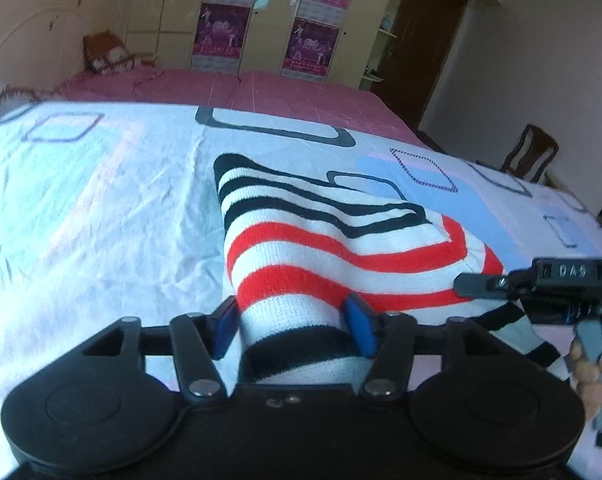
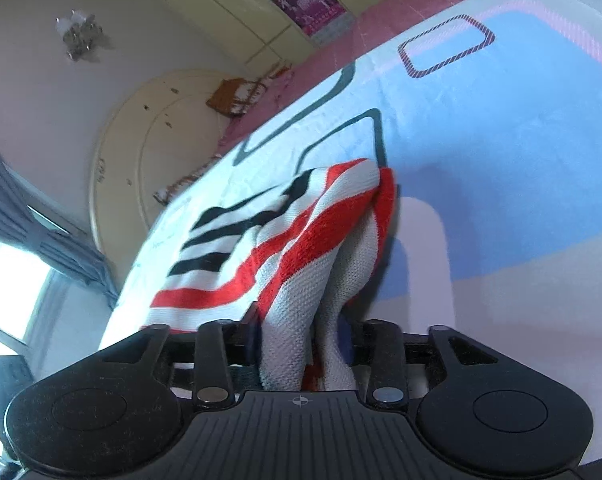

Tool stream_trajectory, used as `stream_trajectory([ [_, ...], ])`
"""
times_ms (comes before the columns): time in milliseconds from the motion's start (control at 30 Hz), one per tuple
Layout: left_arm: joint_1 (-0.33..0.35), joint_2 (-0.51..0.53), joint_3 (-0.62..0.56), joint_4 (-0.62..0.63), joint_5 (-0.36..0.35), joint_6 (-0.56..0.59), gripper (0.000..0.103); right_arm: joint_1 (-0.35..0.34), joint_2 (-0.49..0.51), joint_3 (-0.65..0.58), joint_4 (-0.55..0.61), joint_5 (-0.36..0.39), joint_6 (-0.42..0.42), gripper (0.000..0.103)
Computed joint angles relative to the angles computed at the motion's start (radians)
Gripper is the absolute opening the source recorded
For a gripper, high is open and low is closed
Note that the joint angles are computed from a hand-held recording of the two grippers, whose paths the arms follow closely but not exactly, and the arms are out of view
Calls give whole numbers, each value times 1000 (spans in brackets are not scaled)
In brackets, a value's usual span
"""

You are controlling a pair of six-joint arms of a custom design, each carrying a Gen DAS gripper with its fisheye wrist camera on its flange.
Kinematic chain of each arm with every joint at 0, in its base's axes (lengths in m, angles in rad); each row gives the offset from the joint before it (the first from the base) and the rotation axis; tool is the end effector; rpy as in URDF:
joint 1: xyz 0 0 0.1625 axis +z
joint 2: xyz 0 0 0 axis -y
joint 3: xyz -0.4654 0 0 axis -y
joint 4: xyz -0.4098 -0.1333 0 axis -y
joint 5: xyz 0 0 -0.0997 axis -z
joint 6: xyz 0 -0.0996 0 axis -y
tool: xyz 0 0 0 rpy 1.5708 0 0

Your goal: Fold small clothes

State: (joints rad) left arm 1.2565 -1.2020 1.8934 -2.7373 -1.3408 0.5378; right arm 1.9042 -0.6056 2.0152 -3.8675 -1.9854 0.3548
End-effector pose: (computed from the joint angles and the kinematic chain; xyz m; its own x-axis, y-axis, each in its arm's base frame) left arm -0.0422 -0.6345 0.2947 -0.6821 0.6065 -0.4084 0.7269 0.6229 -0.2890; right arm 0.2785 -0.5195 0.0427 -0.9787 0.2032 -0.0307 0.1421 0.5612 -0.8154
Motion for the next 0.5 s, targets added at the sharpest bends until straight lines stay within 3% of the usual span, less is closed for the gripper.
stream_trajectory([
  [100, -17, -5, 5, -19, 25, 12, 65, 17, -13, 0, 18, -48, -12, 42],
  [267, -24, -26, 62, -196, 20, 117, 64, 77, 3, -53, 53, -191, -98, 42],
  [400, -27, -6, 29, -156, -4, 89, 58, 104, 37, -109, 16, -304, -157, 42],
  [500, -29, 29, -7, -104, 0, 41, 55, 111, 53, -163, 40, -322, -213, 42],
])
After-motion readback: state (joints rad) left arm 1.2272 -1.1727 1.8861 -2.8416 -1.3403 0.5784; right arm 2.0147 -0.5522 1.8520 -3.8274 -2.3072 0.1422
